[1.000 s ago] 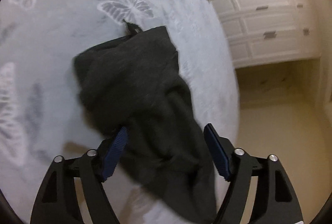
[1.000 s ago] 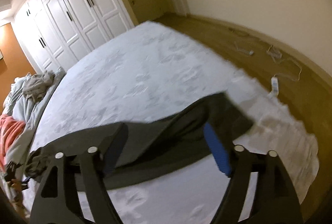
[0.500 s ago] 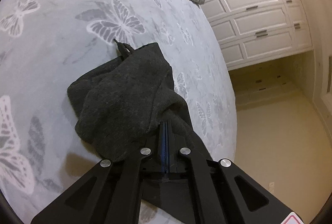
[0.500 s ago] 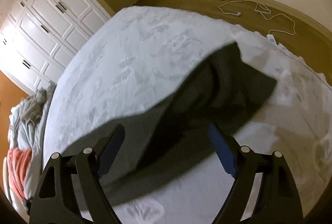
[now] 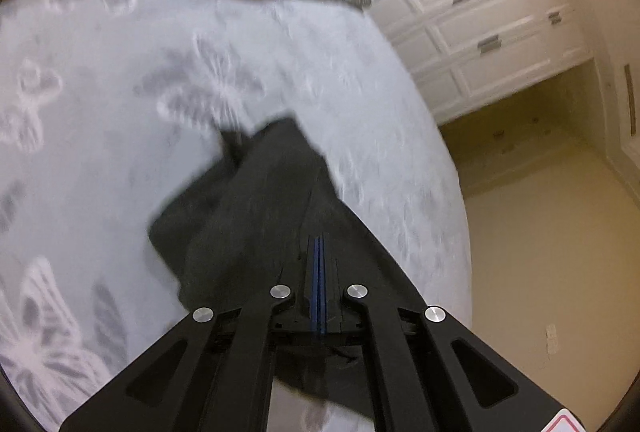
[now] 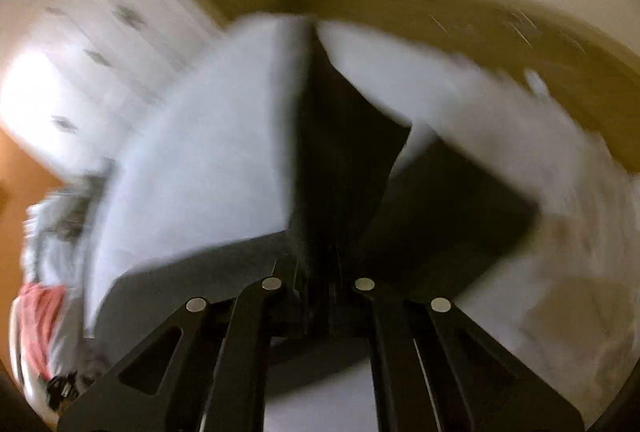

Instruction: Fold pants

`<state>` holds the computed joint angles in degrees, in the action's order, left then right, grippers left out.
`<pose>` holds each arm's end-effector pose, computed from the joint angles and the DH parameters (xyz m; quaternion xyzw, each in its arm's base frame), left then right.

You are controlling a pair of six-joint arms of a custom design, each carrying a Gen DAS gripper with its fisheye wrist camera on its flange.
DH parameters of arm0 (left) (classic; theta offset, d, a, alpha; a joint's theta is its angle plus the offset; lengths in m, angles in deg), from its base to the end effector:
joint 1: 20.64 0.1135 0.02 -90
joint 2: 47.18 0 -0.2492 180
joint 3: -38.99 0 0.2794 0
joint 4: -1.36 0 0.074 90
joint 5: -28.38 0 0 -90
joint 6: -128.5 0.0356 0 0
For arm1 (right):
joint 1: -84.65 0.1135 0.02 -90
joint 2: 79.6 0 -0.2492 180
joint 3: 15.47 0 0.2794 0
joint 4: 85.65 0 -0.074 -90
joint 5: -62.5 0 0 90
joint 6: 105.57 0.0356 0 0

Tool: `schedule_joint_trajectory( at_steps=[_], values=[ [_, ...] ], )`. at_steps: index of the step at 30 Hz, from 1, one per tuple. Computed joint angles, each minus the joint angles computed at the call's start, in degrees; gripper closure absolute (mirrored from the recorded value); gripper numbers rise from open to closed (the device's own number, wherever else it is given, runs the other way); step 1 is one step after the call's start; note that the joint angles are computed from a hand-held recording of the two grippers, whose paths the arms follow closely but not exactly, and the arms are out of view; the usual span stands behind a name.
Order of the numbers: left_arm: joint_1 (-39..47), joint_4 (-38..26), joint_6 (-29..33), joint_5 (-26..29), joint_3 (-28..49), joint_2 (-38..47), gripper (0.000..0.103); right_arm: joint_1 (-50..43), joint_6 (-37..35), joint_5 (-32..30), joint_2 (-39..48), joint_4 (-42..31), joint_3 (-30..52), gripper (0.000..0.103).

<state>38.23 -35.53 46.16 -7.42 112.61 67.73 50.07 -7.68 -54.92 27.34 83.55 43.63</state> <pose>0.2079 0.2884 0.0623 -0.3404 0.8188 -0.3286 0.3252 0.2852 -0.1767 0.0546 0.2791 0.8950 0.1614 0.3081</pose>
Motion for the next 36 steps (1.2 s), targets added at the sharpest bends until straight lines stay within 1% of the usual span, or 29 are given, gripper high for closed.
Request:
schedule_joint_trajectory(
  at_steps=[1, 2, 4, 5, 8, 10, 12, 13, 14, 15, 16, 17, 19, 20, 21, 22, 23, 24, 25, 26, 27, 28, 29, 30, 31, 32, 33, 36],
  values=[
    [-0.22, -1.60, 1.33, 0.10, -0.31, -0.14, 0.088, -0.09, -0.09, 0.05, -0.47, 0.31, -0.33, 0.098],
    [-0.45, -2.94, 2.18, -0.14, -1.39, -0.94, 0.057, -0.29, 0.35, -0.36, -1.52, 1.05, -0.98, 0.097],
    [-0.58, -4.53, 1.87, -0.59, -3.92, -2.11, 0.029, -0.73, 1.01, -1.35, -3.76, 2.38, -2.53, 0.094],
    [-0.48, -4.25, 1.34, -0.83, -5.02, -2.17, 0.027, -0.71, 1.20, -0.95, -4.43, 2.59, -2.84, 0.094],
    [-2.08, -3.64, -1.05, -2.86, -5.82, -0.97, 0.027, -0.06, 1.41, 0.72, -4.23, 3.03, -3.03, 0.094],
    [-3.05, -3.60, -2.28, -2.74, -4.95, 0.79, 0.027, 0.90, 2.47, 1.76, -3.76, 3.55, -3.07, 0.094],
    [-3.84, -2.89, -3.36, -2.32, -4.03, 2.51, 0.033, 2.11, 4.09, 2.59, -3.96, 4.72, -3.91, 0.094],
    [-4.07, -2.26, -3.86, -2.55, -4.02, 2.58, 0.054, 2.15, 4.41, 2.61, -3.77, 4.87, -3.79, 0.094],
    [-4.02, -2.22, -3.66, -2.68, -3.76, 2.61, 0.085, 2.42, 4.76, 2.73, -4.38, 5.00, -4.38, 0.094],
    [-3.83, -2.66, -3.03, -2.38, -3.24, 2.50, 0.100, 2.51, 4.67, 2.85, -4.31, 5.00, -4.38, 0.094],
    [-3.41, -3.40, -2.12, -1.25, -2.68, 2.25, 0.102, 2.54, 4.20, 3.24, -4.15, 4.62, -4.14, 0.094],
    [-2.69, -4.07, -1.07, 1.80, -2.29, 1.01, 0.102, 3.19, 4.45, 3.63, -4.96, 4.90, -4.90, 0.094],
    [-1.34, -2.35, 0.69, 6.34, -4.13, -4.13, 0.102, 3.51, 4.72, 3.23, -7.48, 6.98, -6.56, 0.094],
    [0.09, -3.88, 4.70, 10.84, -4.70, -7.41, 0.102, 3.18, 5.04, 1.44, -9.70, 9.09, -8.18, 0.095],
    [1.60, -8.25, 10.46, 14.66, -3.97, -8.95, 0.102, 2.30, 5.11, -1.84, -12.32, 11.44, -10.04, 0.096],
    [2.27, -9.48, 12.72, 14.66, -3.87, -9.74, 0.102, 1.96, 4.31, -2.77, -14.47, 12.60, -11.36, 0.096],
    [2.33, -6.50, 11.16, 9.58, -4.54, -9.93, 0.102, 2.07, 3.16, -1.44, -14.44, 11.45, -11.06, 0.096],
    [2.04, -6.29, 9.77, 4.29, -3.23, -7.24, 0.102, 2.02, 2.02, -0.19, -12.50, 8.99, -9.58, 0.096],
    [1.86, -7.97, 7.98, -0.21, -0.57, -2.48, 0.102, 1.42, 1.07, -0.16, -8.11, 4.68, -6.49, 0.096],
    [2.43, -12.37, 7.02, -2.74, 3.78, 4.44, 0.102, 1.10, 0.36, 0.00, -5.44, 1.88, -4.58, 0.096],
    [2.81, -15.52, 6.99, -3.95, 6.34, 8.49, 0.102, 1.15, -1.27, 1.47, -3.61, -0.77, -3.09, 0.096],
    [2.86, -16.26, 7.05, -5.17, 6.79, 9.65, 0.102, 1.16, -2.46, 2.10, -3.20, -1.85, -2.61, 0.096],
    [2.35, -14.76, 8.23, -6.74, 5.26, 7.93, 0.102, 1.10, -2.84, 2.15, -3.03, -2.49, -2.34, 0.095],
    [1.39, -12.44, 8.52, -7.72, 3.19, 4.95, 0.102, 1.01, -2.62, 2.20, -2.89, -3.28, -2.00, 0.091],
    [0.74, -10.59, 8.83, -8.09, 1.34, 2.74, 0.101, 0.74, -1.66, 1.93, -2.39, -3.98, -1.47, 0.090],
    [0.24, -9.44, 8.77, -8.39, 0.23, 1.40, 0.101, 0.67, -0.71, 1.73, -1.93, -4.14, -1.08, 0.086],
    [-0.42, -8.48, 8.19, -9.03, -0.34, 0.73, 0.101, 0.49, 0.61, 1.31, -1.25, -3.67, -0.76, 0.082],
    [-3.01, -6.71, 3.93, -10.27, 1.01, 1.63, 0.101, 1.09, 2.89, 1.00, 0.55, -1.88, 0.00, 0.081]
  ],
)
